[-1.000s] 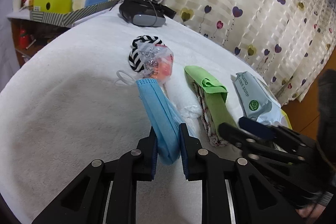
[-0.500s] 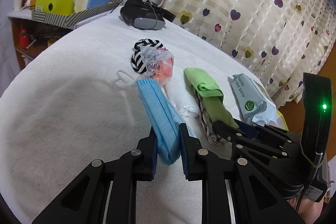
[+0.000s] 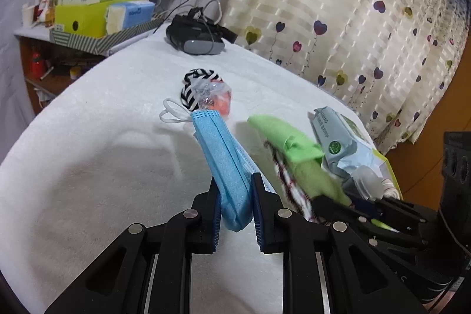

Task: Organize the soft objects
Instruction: 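Lift the mask and the sock roll off the table with both tools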

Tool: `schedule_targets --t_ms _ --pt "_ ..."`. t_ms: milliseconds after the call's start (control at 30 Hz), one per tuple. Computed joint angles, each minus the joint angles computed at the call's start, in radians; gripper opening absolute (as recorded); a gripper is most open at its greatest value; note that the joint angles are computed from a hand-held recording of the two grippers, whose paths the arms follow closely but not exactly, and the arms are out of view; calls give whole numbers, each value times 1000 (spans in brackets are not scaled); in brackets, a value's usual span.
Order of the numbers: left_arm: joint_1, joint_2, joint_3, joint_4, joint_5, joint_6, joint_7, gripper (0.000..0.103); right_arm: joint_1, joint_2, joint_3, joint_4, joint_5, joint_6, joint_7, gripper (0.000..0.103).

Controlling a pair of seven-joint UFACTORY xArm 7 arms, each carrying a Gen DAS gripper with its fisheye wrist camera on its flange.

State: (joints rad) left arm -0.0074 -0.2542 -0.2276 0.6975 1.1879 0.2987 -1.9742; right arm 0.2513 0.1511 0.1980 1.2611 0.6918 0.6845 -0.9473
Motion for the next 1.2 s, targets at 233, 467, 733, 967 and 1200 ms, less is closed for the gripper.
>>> schedule_targets --t_ms 233,467,733,967,1200 --pt "-9 -56 -22 -22 -38 47 20 18 -39 -53 -15 -18 131 154 -96 21" --pt "4 -90 -53 -31 -57 66 31 18 -23 -73 -31 -34 129 141 -105 21" --pt "8 -110 -83 -17 -65 85 62 18 -22 -148 -62 -91 257 88 -209 21" --pt "-18 -74 -101 43 -36 96 99 18 -14 -203 -95 -138 348 45 -287 21" --pt "-78 -5 -94 131 8 121 124 18 -23 -243 -131 -172 395 14 -322 21"
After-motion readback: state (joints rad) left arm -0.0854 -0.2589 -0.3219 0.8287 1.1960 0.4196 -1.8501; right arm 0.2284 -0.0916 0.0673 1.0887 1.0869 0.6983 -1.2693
